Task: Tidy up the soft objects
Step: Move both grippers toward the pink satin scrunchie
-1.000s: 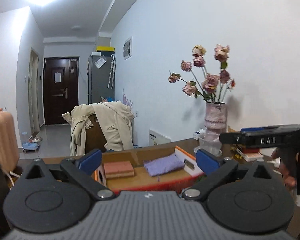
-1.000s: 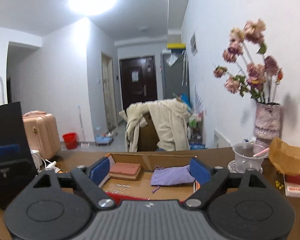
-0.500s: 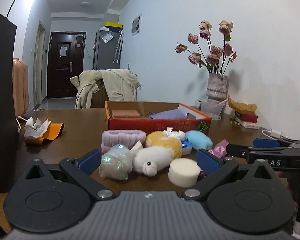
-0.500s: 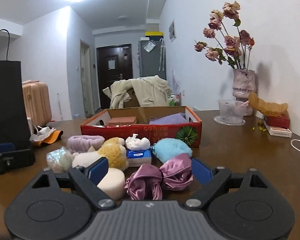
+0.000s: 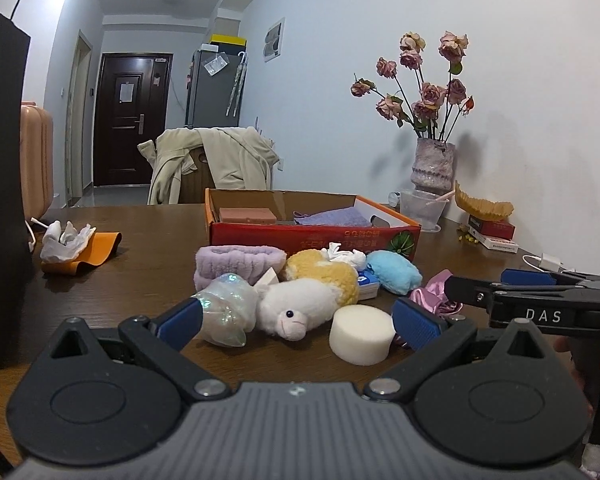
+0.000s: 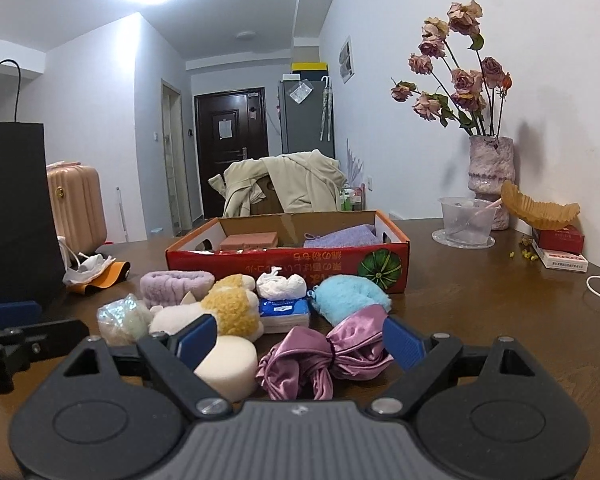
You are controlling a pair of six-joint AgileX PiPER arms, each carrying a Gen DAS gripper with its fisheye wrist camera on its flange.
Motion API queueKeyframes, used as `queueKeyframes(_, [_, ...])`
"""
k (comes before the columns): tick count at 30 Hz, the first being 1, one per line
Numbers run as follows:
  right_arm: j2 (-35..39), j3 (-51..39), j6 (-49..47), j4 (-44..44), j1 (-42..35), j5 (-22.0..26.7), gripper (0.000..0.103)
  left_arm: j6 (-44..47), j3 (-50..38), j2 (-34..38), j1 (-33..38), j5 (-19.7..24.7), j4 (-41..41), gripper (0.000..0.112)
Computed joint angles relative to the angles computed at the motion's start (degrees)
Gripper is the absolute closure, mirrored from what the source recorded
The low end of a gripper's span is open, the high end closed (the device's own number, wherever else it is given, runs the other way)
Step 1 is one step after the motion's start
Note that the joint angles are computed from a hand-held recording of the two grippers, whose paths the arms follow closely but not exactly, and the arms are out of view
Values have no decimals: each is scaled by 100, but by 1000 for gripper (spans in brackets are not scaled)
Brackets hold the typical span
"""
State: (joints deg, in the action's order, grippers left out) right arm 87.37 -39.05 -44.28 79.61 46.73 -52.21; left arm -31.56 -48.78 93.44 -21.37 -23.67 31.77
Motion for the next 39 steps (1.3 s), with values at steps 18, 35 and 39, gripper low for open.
queueKeyframes(18, [-85,-167,-84,-677,-1438,1197,13,-66,-1162,691,-549,804,-247,9])
queueKeyframes(35, [257,-526,1288,-2744,-3081,2979,17,1022,-2511,1544,-1104,1592,-1475,10])
queueKeyframes(39, [462,-743,2205,-3907,-3437,3462,21,2378,-2828,1768,-1260,1789,-2896,14])
